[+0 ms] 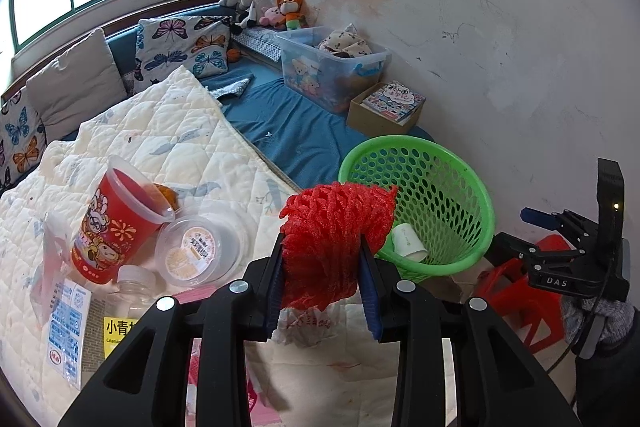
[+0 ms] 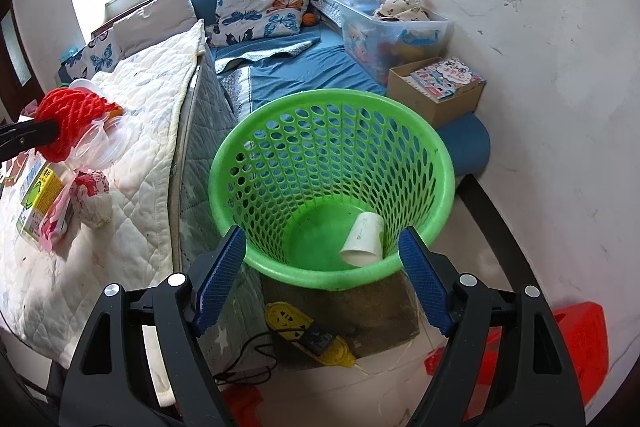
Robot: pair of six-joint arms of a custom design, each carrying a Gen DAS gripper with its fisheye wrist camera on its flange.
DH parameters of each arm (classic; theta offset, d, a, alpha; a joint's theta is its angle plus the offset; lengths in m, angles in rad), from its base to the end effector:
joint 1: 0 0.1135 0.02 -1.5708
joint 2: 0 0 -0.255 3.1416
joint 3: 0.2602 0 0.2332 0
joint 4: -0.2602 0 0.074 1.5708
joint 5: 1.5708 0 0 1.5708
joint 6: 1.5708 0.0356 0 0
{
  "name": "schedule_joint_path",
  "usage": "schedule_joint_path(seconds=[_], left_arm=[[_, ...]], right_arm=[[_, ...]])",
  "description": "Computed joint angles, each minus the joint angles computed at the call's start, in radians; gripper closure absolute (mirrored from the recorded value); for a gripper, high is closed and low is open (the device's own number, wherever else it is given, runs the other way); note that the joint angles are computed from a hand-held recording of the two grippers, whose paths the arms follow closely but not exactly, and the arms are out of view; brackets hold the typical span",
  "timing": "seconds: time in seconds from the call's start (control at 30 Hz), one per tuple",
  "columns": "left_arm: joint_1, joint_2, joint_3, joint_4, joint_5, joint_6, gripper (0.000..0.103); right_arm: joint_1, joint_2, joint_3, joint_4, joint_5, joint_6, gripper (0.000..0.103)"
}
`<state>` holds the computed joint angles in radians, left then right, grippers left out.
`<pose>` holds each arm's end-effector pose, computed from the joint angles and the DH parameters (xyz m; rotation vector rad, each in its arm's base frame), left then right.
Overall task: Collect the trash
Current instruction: 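Carry the red mesh net over the green basket and open the left gripper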
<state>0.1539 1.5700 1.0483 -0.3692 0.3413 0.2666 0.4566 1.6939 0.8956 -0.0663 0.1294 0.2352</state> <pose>0.3108 0.0362 0.2246 0.2814 2.3890 -0.2274 0.2915 0.1381 0.1639 -0.2109 2.4225 0.1556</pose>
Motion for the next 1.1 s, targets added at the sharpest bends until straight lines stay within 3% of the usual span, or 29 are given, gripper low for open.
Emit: schedule_joint_path(seconds=[0.57, 0.77, 1.1], left_arm=[[-0.240, 0.201, 0.145, 0.007, -0.130, -0.104, 0.071], [-0.304, 0.277, 0.210, 0.005, -0.155, -0.139, 0.066], [-0.335, 0.276, 0.188, 0.038, -0.148, -0.179, 0.034]], right_arm=[[-0.003, -0.130, -0.136, 0.016, -0.008, 0.014, 0.023], [-0.006, -0.153, -0.173, 0.020, -0.013, 0.021, 0.023], [-0.001, -0.176, -0.205, 0.028, -0.020, 0.037, 0.023]])
